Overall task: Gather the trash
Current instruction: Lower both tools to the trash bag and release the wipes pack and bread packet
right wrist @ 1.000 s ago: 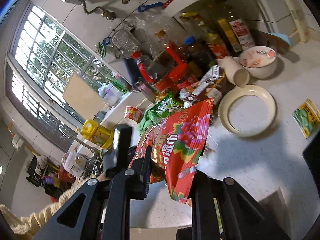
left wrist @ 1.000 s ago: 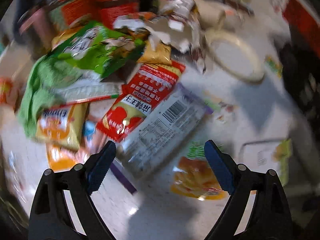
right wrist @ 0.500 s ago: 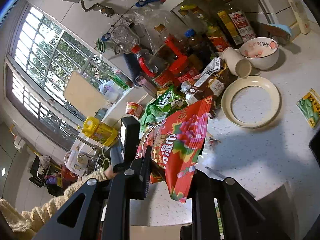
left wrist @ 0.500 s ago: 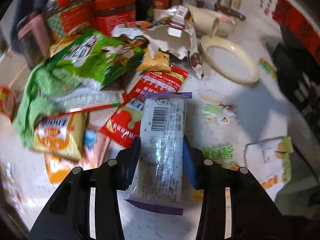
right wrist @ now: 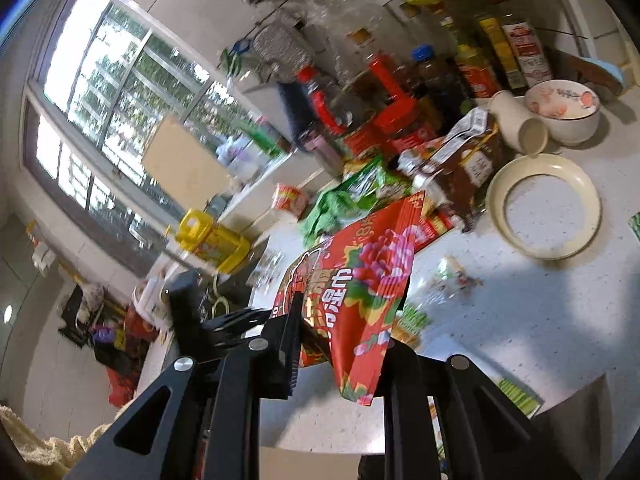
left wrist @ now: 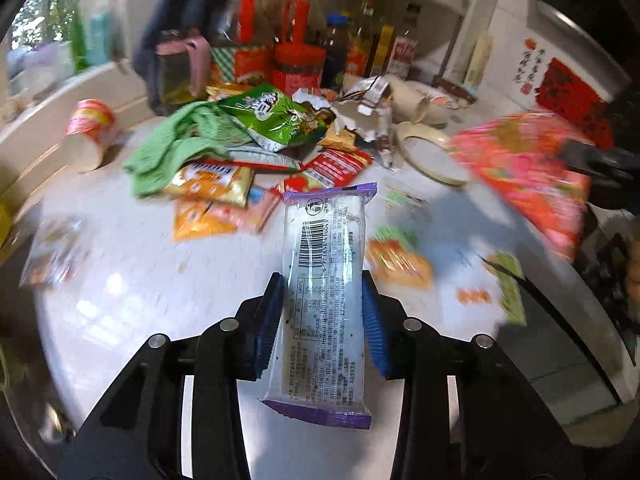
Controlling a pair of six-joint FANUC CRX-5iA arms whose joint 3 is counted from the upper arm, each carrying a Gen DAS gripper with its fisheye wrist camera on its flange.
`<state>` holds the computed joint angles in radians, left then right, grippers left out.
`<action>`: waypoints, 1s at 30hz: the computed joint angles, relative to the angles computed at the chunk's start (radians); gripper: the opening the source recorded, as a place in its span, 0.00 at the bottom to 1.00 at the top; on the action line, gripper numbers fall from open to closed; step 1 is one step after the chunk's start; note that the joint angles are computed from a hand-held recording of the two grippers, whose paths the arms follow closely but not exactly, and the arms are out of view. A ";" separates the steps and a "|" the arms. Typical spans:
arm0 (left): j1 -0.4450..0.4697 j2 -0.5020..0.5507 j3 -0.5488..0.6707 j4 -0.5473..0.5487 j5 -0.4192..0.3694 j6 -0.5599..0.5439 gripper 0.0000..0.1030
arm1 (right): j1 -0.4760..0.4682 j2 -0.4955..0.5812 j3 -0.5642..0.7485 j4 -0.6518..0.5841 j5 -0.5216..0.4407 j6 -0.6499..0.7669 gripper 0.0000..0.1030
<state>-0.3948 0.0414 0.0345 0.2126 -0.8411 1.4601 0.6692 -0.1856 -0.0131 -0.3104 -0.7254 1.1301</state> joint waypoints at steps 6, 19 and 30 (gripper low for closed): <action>-0.052 -0.238 -0.201 -0.023 -0.023 0.100 0.36 | 0.050 -0.030 0.008 -0.056 -0.117 0.083 0.17; -0.185 -0.332 -0.589 0.228 0.009 0.197 0.00 | 0.254 -0.112 -0.215 0.020 -0.352 -0.091 0.17; -0.217 -0.302 -0.512 -0.055 -0.008 0.462 0.74 | 0.406 -0.013 -0.346 0.230 -0.361 -0.265 0.95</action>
